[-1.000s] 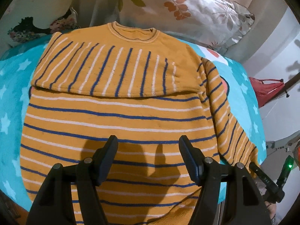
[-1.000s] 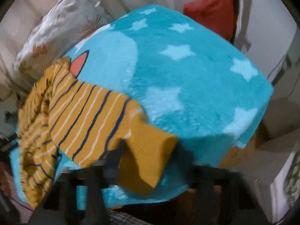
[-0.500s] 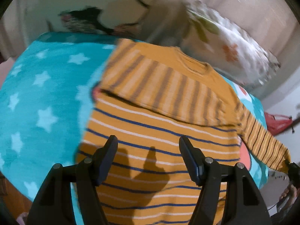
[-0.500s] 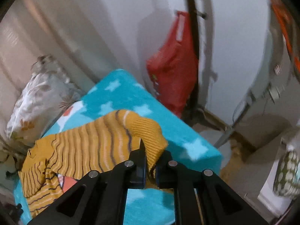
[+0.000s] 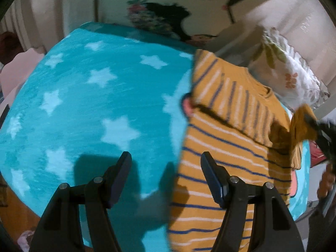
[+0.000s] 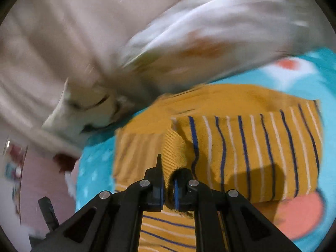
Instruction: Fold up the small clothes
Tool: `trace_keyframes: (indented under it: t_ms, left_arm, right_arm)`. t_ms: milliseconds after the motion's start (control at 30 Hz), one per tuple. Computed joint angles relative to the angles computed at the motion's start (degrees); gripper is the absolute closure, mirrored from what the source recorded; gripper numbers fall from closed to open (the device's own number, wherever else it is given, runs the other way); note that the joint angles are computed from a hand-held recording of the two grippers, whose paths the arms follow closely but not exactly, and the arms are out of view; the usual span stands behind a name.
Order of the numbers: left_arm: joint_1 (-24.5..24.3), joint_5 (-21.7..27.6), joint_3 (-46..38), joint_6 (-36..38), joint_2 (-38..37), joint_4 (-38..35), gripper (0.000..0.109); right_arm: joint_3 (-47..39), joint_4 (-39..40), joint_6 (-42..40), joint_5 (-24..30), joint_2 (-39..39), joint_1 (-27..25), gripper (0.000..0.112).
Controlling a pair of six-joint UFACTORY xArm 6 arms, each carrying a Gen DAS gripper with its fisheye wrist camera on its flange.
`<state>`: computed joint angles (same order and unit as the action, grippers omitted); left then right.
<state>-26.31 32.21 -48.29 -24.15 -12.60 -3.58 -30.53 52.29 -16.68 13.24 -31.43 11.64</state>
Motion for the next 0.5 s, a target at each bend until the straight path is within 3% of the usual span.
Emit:
trace_keyframes:
  t_ms: [100,233,400,500]
  left_arm:
    - [2.69,0.58,1.9,2.22,-1.14,-1.61,0.041]
    - [5.36,1.17,4.02,4.47,-2.28,-3.54,0.041]
    - [7.95,1.89,4.94,7.1,-2.5,-5.69,0.041]
    - [8.69,2.13,5.0,8.2,-2.06,-6.83,0.041]
  right_arm:
    - [-11.13,8.34,-6.61,-0.09,14.06,4.96,0.104]
    - [-21.25,1.54,-0.72,-0.47,28.0,7.34,0.104]
    - [-27.7,1.85,0.32,1.01,35.27,7.86,0.104]
    - [-30.6,-1.76,2.14,1.94,38.13,8.47,0.104]
